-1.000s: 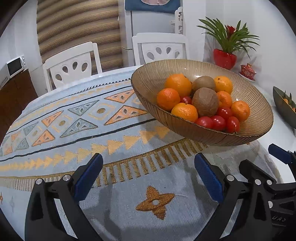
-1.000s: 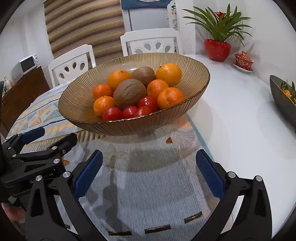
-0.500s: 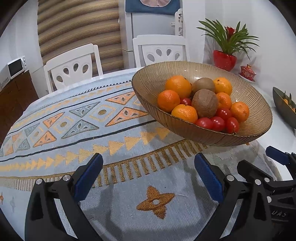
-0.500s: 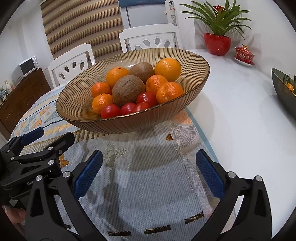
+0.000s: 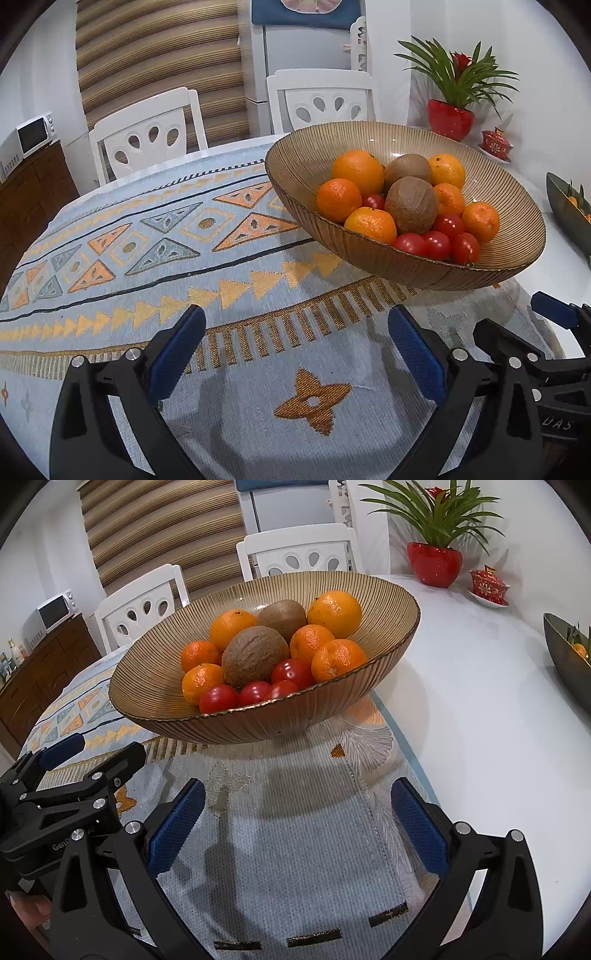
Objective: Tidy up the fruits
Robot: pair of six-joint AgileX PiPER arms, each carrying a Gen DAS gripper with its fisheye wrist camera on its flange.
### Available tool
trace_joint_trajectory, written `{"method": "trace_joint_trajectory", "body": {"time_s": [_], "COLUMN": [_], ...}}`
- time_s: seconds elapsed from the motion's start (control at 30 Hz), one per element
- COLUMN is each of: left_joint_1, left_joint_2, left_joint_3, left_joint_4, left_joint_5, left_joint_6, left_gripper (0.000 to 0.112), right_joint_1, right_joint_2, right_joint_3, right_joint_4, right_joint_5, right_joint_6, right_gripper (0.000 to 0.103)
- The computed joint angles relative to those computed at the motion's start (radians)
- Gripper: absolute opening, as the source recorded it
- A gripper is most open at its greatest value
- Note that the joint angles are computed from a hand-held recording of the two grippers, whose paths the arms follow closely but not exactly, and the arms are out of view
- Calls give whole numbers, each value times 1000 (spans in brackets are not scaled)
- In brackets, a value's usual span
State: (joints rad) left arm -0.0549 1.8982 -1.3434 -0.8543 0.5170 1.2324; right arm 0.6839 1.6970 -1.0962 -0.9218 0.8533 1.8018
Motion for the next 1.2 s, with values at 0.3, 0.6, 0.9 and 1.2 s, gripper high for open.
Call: {"method": "trace_joint_trajectory", "body": {"time_s": [0.3,0.6,0.9,1.2], "left_joint_1": [3,3,2,-3], "left_joint_2": [-3,-7,-10,-15], "left_joint_3": [6,11,14,16], "left_joint_4": [-11,-17,-16,-8], "left_joint_5": [-2,-3,-4,-13], "left_joint_6": [13,20,20,18], "left_gripper": [98,98,98,98], "right_joint_1": [0,-4,-2,0], "right_joint_2": [1,-2,-3,-10], "right_joint_3": [-1,10,11,16], "right_joint_4": [0,-2,-2,-4], "right_joint_5": [0,-7,-2,-1], "right_joint_6": [0,7,13,23], "right_gripper": [100,100,100,100]}}
